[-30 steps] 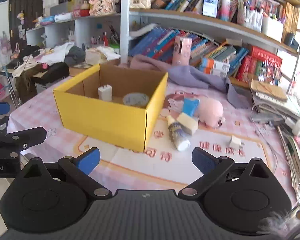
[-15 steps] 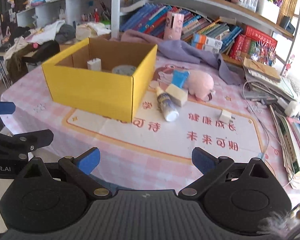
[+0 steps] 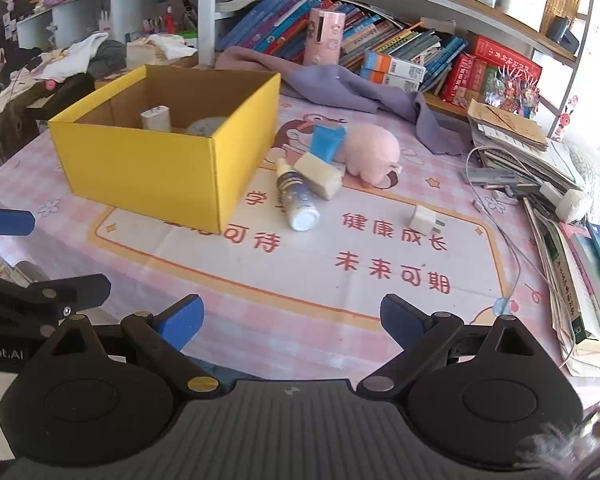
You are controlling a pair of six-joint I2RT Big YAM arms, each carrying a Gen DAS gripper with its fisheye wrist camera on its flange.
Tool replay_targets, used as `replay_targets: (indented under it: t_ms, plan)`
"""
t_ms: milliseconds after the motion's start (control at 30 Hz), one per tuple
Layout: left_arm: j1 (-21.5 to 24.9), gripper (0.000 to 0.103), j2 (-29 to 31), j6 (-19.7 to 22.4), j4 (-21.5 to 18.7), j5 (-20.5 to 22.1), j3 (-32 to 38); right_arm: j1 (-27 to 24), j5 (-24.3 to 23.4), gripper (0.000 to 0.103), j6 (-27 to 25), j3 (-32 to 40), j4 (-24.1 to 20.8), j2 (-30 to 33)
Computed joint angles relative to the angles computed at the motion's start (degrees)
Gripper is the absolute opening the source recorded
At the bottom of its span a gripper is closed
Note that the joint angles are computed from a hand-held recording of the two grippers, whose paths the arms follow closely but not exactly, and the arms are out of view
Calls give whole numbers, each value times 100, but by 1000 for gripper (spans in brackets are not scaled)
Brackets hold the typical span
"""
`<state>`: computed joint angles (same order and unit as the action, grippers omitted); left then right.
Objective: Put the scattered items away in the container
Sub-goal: 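Withdraw both open tools from the box back toward the remaining items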
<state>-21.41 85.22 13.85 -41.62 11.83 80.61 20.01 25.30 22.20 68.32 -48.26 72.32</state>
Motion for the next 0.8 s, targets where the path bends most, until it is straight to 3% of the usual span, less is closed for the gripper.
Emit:
replay_targets:
  t_ms: [800]
  plan:
    - [-886,98,808,-97,-201,-406,860,-1273,-733,96,-585,-306,118,-213]
